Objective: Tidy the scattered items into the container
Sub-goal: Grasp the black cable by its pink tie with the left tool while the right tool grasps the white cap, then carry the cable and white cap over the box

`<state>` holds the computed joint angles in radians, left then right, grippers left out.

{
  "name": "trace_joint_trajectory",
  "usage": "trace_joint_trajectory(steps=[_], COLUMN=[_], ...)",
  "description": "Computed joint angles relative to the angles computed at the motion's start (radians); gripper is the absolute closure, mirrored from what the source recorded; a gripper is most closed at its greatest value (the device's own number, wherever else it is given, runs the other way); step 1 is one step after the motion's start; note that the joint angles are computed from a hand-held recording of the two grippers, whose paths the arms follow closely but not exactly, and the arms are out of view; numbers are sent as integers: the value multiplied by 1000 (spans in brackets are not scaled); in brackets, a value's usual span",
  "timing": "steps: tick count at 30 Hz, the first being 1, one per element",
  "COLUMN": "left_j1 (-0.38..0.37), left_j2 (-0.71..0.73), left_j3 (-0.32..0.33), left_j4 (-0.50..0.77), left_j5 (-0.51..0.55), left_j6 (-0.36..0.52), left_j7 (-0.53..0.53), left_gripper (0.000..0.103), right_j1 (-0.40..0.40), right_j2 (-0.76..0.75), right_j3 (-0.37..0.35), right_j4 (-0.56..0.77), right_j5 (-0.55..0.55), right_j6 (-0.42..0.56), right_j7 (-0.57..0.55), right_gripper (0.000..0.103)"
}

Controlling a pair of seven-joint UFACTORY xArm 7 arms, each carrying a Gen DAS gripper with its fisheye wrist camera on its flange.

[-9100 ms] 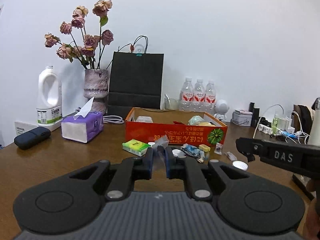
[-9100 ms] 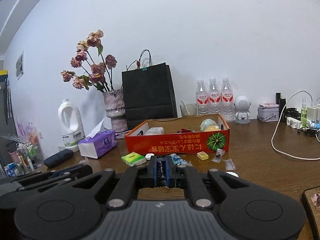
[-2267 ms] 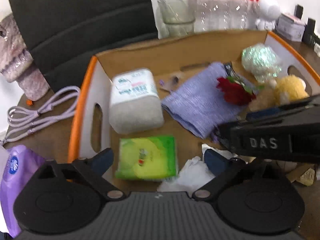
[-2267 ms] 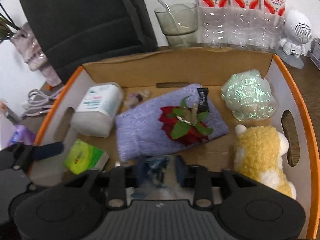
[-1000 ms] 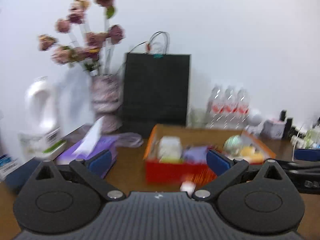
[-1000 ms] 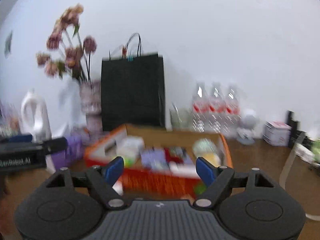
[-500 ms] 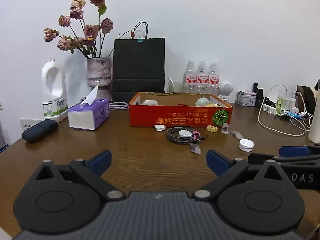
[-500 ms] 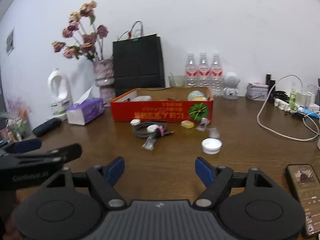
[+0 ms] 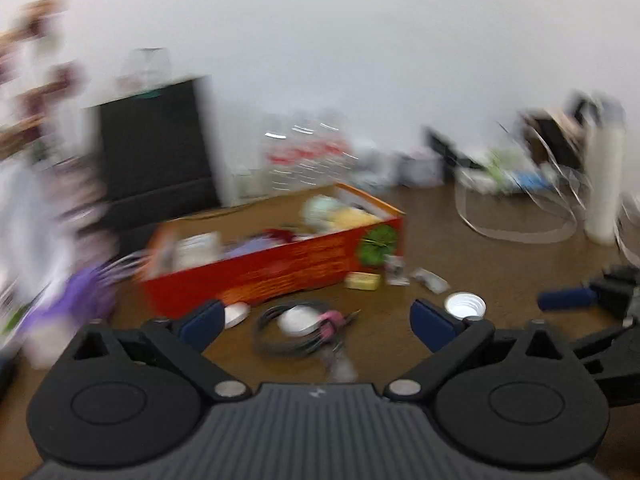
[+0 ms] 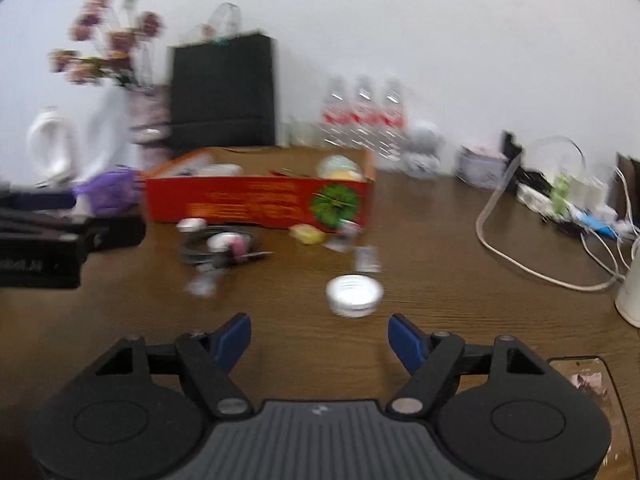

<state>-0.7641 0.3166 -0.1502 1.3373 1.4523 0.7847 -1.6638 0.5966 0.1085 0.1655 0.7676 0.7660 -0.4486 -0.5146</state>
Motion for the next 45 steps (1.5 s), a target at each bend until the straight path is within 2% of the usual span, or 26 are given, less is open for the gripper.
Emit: trace_joint_trajectory(steps=[1,3,4,6,9,11,13,14,17,20,23,26,28,30,32,34,37,40,45], left_j1=[42,88,100,119,124,111,106,93,42,-19,-79,-163,-212,-243,-256,-273,-282,-294,-304], left_j2=[42,127,159,197,214,215,209,206,181,142,77,-19,-70,-76,-78,-68,-60,-49,-49], left_j3=[0,3,3,-1,7,29,51,69,131,181,188,172,143,96,50,3,-62,-115,-153], left_j4=[49,147,185,229,246,238,228,222,186,152,101,11,-59,-92,-123,-141,-151,-144,-148], left_j5=[-59,-219,-283,-393,-491,-519,-550,-549,-509,-416,-281,-110,-28,-60,-99,-121,-140,-111,-64], left_j6=[-79,-128,-127,-123,-117,-133,-166,-175,-228,-230,-147,16,155,294,364,429,491,579,670], left_j7=[98,290,358,461,541,532,511,496,430,312,147,-77,-272,-402,-526,-616,-657,-675,-677], left_gripper=[30,59,63,63,66,76,80,81,83,83,83,83,82,82,82,82,82,82,82], right_j1=[-3,13,31,47,70,112,181,179,108,-37,-138,-212,-202,-179,-147,-102,-72,-49,-18], right_j2=[22,60,74,98,131,155,178,186,192,173,120,55,13,-14,-29,-42,-74,-88,-114], right_j3=[-9,-41,-62,-92,-139,-197,-278,-283,-221,-77,26,91,93,87,81,89,99,111,131], right_j4=[27,78,99,128,175,215,247,255,254,212,129,19,-48,-111,-171,-224,-302,-356,-395], right_j5=[10,44,67,73,47,49,59,45,-28,-154,-305,-509,-565,-600,-610,-544,-514,-485,-432], right_j6=[11,40,52,76,117,158,197,205,201,153,59,-54,-122,-205,-294,-361,-428,-506,-577], right_j7=[-8,-38,-61,-69,-53,-55,-65,-49,10,107,241,414,479,529,529,475,492,492,470], right_gripper=[29,30,34,37,45,58,65,65,65,65,65,65,65,65,65,65,65,65,65])
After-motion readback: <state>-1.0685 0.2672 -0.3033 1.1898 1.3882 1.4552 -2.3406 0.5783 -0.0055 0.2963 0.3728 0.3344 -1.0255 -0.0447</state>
